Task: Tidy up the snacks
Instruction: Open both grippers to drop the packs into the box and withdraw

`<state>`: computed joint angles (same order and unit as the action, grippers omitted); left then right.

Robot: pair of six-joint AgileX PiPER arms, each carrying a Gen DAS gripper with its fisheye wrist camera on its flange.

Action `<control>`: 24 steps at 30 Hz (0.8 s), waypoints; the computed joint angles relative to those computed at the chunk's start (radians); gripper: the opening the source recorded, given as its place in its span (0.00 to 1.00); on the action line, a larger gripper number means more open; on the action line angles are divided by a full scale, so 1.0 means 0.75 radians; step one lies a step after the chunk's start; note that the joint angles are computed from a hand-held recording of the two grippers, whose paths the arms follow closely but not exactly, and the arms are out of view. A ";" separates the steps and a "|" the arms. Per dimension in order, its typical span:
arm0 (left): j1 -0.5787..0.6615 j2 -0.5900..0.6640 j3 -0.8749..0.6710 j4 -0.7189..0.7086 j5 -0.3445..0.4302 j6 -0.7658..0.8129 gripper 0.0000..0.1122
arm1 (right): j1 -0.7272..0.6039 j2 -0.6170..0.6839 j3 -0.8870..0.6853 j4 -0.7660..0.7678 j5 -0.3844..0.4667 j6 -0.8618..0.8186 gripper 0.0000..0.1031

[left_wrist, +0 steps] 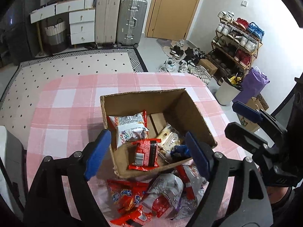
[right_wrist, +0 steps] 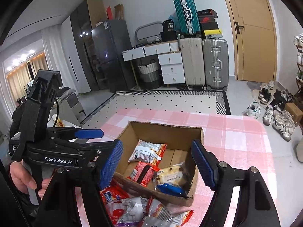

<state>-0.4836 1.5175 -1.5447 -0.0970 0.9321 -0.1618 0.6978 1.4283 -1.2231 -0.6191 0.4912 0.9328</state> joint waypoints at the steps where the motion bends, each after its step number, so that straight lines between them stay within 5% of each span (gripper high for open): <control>1: -0.006 -0.021 0.009 0.004 0.006 -0.006 0.71 | 0.020 -0.006 -0.004 -0.029 0.018 0.028 0.76; 15: -0.235 -0.333 0.136 0.319 0.099 -0.301 0.82 | 0.339 -0.188 0.065 -0.388 0.294 0.373 0.87; 18: -0.293 -0.394 0.151 0.387 0.121 -0.372 0.91 | 0.428 -0.222 0.068 -0.449 0.385 0.431 0.90; 24: -0.435 -0.520 0.194 0.535 0.187 -0.530 0.91 | 0.611 -0.280 0.077 -0.567 0.570 0.541 0.94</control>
<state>-0.8099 1.1274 -1.3994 0.3043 1.0722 -0.5594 1.1563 1.2180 -1.1655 -1.0446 0.9184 1.3387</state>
